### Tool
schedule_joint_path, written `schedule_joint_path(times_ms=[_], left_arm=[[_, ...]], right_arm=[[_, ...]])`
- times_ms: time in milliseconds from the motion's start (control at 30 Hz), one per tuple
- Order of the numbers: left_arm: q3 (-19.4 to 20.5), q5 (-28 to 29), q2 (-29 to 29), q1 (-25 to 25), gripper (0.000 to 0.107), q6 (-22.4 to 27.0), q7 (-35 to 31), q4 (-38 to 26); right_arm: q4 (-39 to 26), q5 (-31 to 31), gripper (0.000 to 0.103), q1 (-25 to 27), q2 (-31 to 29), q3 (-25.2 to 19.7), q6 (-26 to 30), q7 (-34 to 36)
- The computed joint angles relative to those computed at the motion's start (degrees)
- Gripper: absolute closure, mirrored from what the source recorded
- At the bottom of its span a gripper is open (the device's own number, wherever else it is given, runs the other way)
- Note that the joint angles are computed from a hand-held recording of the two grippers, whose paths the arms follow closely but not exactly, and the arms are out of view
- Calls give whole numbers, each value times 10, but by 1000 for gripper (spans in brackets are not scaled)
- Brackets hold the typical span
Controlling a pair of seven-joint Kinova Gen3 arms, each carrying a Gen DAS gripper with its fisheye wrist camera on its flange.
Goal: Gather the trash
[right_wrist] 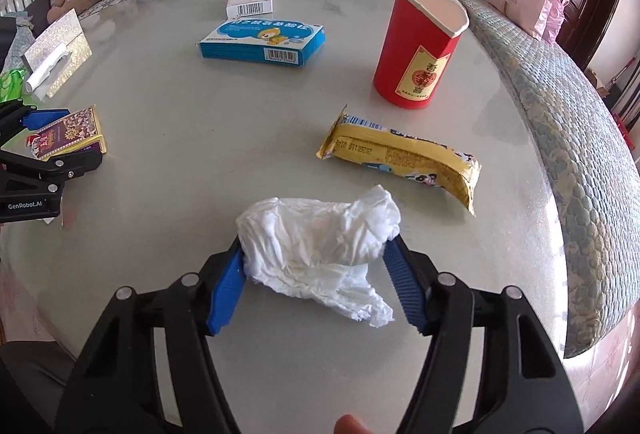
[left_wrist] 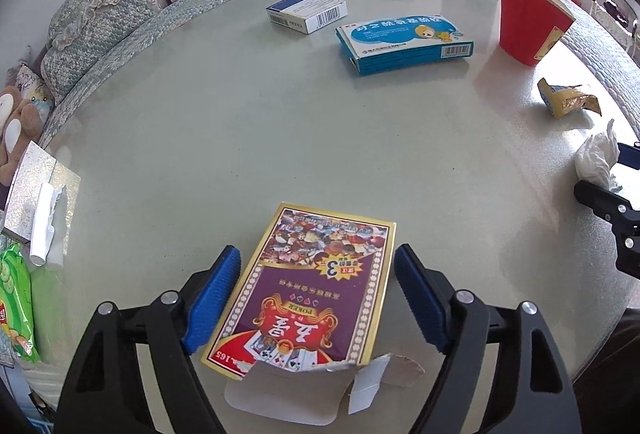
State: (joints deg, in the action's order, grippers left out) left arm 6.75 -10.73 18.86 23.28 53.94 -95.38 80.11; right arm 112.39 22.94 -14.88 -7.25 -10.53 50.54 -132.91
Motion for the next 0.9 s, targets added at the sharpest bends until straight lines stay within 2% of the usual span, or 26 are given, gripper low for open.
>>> schedule_joint_path(times_ms=[100, 500, 900], left_arm=[[3, 5, -2, -1, 39, -4, -4, 4], [2, 16, -7, -2, 46, -1, 19, 7], [0, 6, -24, 1, 48, -9, 52, 17]], right_arm=[[3, -5, 47, 1, -3, 1, -7, 3], [8, -62, 69, 15, -13, 16, -35, 53], [9, -76, 73, 33, -33, 10, -40, 54]])
